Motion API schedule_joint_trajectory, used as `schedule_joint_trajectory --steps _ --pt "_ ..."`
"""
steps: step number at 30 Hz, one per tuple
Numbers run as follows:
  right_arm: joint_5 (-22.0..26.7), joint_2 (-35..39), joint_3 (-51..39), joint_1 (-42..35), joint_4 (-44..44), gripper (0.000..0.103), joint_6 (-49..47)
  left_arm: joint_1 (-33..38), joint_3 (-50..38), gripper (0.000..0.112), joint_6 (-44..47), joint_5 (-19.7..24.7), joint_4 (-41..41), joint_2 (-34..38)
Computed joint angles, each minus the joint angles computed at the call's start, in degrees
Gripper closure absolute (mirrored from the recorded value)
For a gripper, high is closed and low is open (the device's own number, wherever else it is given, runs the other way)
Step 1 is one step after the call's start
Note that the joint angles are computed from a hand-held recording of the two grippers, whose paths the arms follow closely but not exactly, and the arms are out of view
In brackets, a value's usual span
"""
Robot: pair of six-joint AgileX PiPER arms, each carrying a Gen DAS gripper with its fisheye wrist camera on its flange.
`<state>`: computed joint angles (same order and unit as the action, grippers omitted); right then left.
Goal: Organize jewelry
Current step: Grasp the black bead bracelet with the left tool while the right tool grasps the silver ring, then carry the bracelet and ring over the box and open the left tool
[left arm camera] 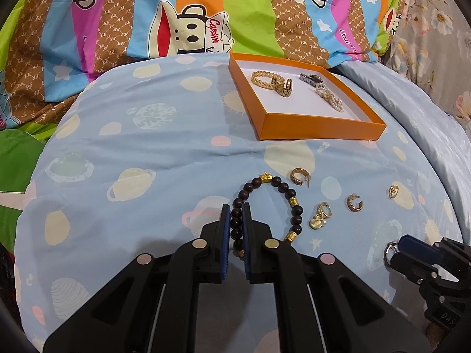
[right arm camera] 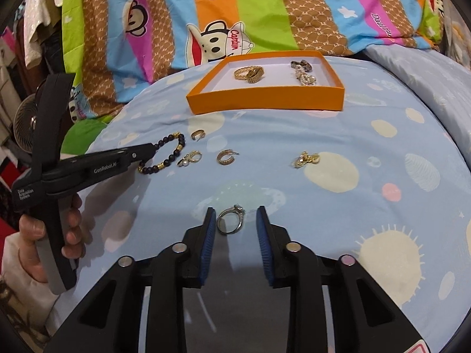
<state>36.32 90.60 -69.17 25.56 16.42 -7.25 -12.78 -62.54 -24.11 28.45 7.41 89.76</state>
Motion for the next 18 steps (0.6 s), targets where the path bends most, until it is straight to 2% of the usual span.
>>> schedule_joint_trajectory --steps 8,9,10,18 --pt "0.5 1.5 -1.4 0.9 -2.2 0.086 1.3 -0.1 0.3 0.106 0.9 -0.4 -0.5 -0.1" --pt "0.4 1.4 -1.4 0.8 -2.3 0.089 1.4 -0.1 0.2 0.106 1.1 -0.3 -0.7 -0.2" --pt "0.6 1.5 -1.4 0.7 -2.2 0.099 1.4 -0.1 0.3 0.106 1.3 -0.4 -0.9 -0.2" --pt "-0.6 0.8 -0.8 0.1 -1.4 0.099 1.5 0.2 0.6 0.106 4.5 -0.7 -4.5 -1.1"
